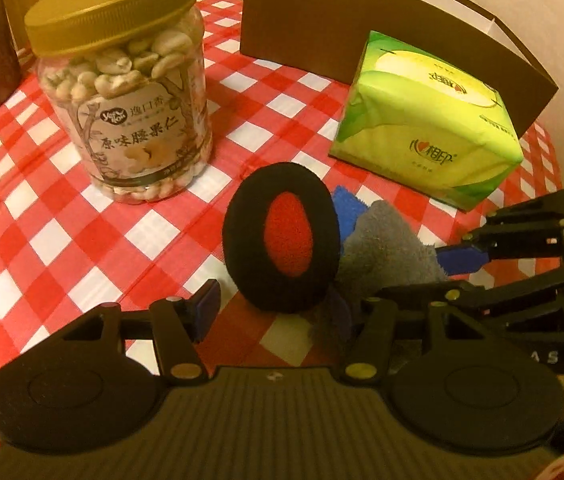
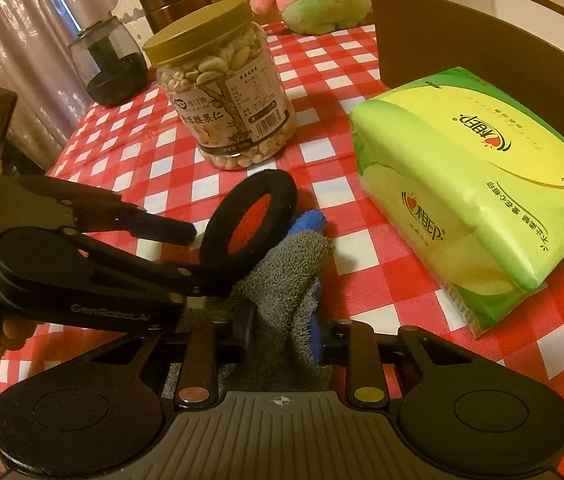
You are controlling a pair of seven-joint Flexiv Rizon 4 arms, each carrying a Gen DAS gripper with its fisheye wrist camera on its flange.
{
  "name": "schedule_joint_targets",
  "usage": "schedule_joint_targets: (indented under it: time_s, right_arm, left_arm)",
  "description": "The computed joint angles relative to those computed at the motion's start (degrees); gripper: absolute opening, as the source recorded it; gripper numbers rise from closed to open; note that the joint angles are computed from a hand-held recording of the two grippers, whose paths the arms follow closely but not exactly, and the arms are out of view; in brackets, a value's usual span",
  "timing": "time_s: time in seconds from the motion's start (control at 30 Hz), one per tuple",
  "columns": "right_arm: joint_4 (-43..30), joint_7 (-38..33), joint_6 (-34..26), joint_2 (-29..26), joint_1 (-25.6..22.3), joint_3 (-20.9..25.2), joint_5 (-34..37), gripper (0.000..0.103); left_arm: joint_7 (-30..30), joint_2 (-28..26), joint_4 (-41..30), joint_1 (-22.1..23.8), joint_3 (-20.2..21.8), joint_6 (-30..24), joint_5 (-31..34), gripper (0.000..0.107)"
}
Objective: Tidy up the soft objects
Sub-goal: 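Lift the earmuff pad with the left gripper while the right gripper lifts the grey sock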
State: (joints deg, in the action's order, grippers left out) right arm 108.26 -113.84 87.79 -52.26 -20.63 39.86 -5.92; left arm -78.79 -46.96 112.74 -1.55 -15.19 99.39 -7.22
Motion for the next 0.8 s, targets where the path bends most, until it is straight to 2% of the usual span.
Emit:
schedule_joint_targets:
  time_s: [0.13,0.17,0.2,0.23,0.5,0.8]
  right_arm:
    - [0.0,0.1,0.0,0.0,0.2,-0.2,0.2,0.028]
    - [0.0,0.1,0.0,0.0,0.2,-0.2,0.2,0.028]
    - [0.0,0.1,0.0,0.0,0.2,-0.2,0.2,0.028]
    - [0.0,0.1,0.0,0.1,0.2,-0.3,0.2,0.028]
    - [0.4,0.1,0.0,0.9,0.7,-0.8,0.4,0.028]
    - [1.8,1.3,3.0,2.3,0.3,-1.9,0.0,0.027]
  left_arm:
    - [0.0,-0.7,0.1,1.2,-1.2,1.2,0.6,0.058]
    - [0.1,-0.8,0.1,1.4,-1.4,1.5,0.9,0.055]
    - [0.3,-1.0,0.3,2.1,-2.1,2.1,1.4,0.046]
    - [0.5,-1.3,0.6,3.2,-3.3,2.6,2.1,0.044]
    - [-1.4,-0.3,2.7,1.7,-1.2,5.6,3.2,0.04]
    - [-5.6,5.5,11.3,1.7,1.1,7.0,3.5,0.038]
